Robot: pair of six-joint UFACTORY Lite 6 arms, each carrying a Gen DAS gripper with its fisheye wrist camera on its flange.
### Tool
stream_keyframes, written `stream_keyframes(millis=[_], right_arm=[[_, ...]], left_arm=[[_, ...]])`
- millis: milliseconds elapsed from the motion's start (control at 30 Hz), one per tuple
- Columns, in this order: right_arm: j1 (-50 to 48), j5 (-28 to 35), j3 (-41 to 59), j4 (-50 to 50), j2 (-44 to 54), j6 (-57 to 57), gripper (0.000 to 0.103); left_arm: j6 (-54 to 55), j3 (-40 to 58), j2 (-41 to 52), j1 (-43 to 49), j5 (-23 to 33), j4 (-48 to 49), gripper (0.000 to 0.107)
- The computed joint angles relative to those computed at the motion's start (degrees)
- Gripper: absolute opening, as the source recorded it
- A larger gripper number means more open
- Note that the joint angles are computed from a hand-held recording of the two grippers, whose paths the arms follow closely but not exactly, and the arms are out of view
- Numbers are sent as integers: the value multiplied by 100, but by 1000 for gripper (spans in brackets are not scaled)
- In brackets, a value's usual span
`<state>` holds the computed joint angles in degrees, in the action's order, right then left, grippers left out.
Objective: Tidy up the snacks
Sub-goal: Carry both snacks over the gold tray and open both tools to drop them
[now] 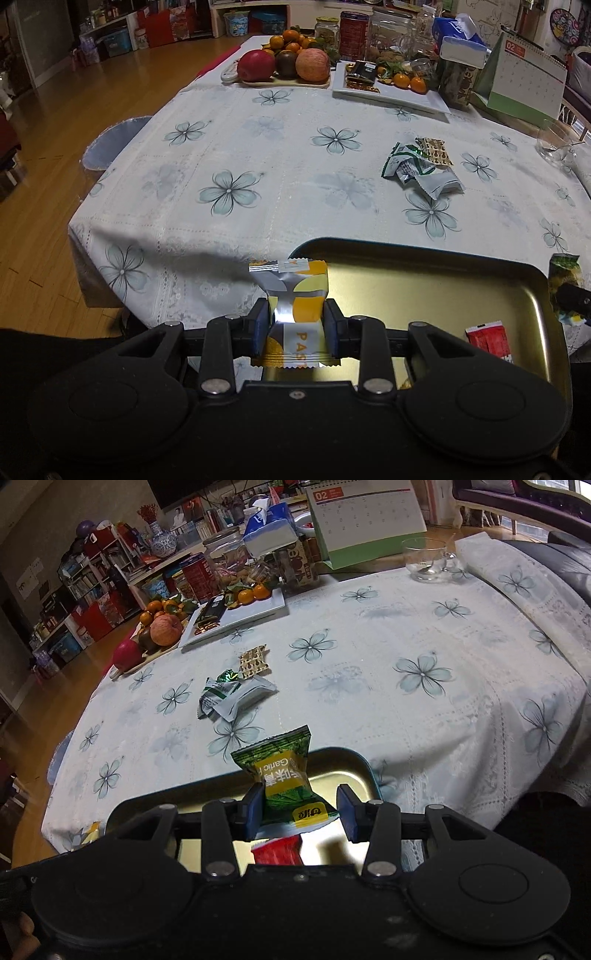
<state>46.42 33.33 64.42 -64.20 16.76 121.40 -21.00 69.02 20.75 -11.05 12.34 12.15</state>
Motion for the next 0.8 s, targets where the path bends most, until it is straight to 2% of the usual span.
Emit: stream_keyframes(millis=[233, 367, 400, 533, 700, 800], right_arm=[[809, 631, -546, -155, -444, 749, 45], [1194, 881, -509, -119, -376, 879, 45], [1268, 932, -444, -105, -314, 856, 45], [1495, 1065, -155, -44, -32, 615, 45], [1891, 1537, 296, -20, 368, 88, 45], [2091, 1730, 461, -34, 503, -113, 45]], left_arm=[[-529, -504, -395, -146, -192, 570, 40], [-1449, -546, -433, -255, -203, 1525, 40], [-1462, -548, -431, -256, -198, 1525, 40], [-468, -409, -341, -189, -115, 460, 40], [-1371, -454, -383, -253, -85, 1306, 40], [-1459, -507, -449, -270, -74, 1359, 40]])
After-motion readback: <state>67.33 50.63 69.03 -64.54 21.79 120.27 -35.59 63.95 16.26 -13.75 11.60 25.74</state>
